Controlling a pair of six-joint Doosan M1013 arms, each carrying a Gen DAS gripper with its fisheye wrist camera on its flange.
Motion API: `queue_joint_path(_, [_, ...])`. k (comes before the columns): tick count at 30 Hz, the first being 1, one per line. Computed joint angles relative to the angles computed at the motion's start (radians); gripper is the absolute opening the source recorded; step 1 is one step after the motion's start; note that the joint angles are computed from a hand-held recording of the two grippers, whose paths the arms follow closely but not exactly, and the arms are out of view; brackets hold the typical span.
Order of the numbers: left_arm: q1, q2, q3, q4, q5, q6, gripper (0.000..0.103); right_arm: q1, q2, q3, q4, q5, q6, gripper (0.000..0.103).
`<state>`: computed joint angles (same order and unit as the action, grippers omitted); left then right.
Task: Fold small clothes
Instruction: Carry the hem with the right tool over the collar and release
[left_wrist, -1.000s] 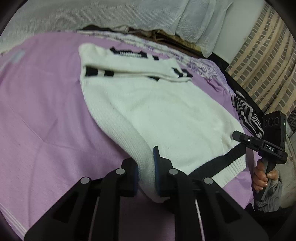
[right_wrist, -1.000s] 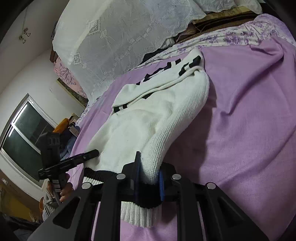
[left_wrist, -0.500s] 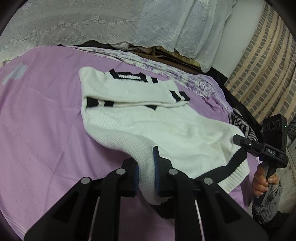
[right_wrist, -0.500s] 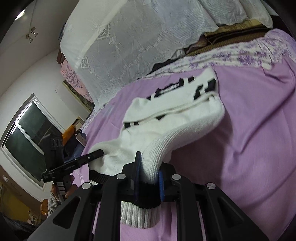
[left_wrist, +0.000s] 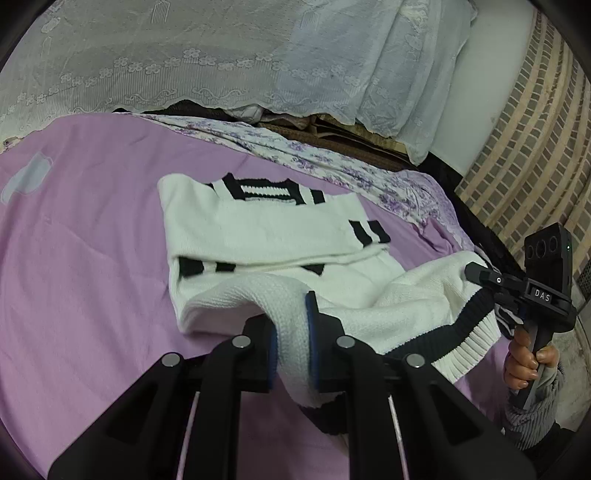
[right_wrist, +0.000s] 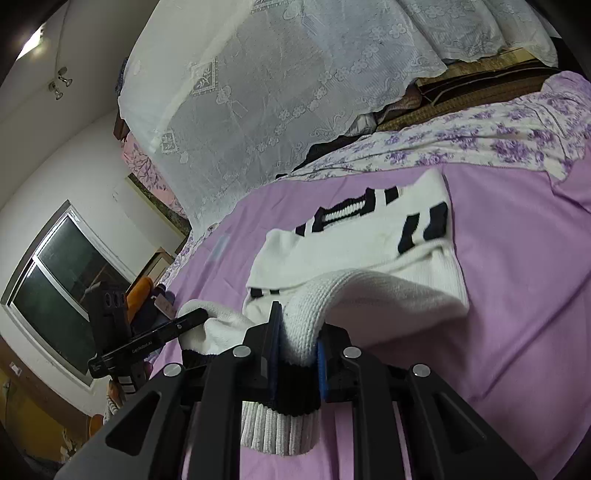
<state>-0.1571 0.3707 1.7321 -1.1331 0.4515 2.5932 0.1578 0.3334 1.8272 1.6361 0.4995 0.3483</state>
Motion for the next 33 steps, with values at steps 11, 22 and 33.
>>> queue_joint_path(11, [0.007, 0.051, -0.093, 0.087, 0.013, -0.128, 0.012, -0.018, 0.061, -0.112, -0.086, 0.029, 0.122, 0.016])
queue_joint_path(22, [0.016, 0.124, -0.196, 0.210, 0.041, -0.302, 0.012, -0.030, 0.144, -0.227, -0.197, 0.053, 0.277, 0.016])
queue_joint_path(33, [0.035, 0.274, -0.369, 0.378, 0.182, -0.582, 0.013, -0.043, 0.263, -0.354, -0.396, 0.058, 0.561, 0.017])
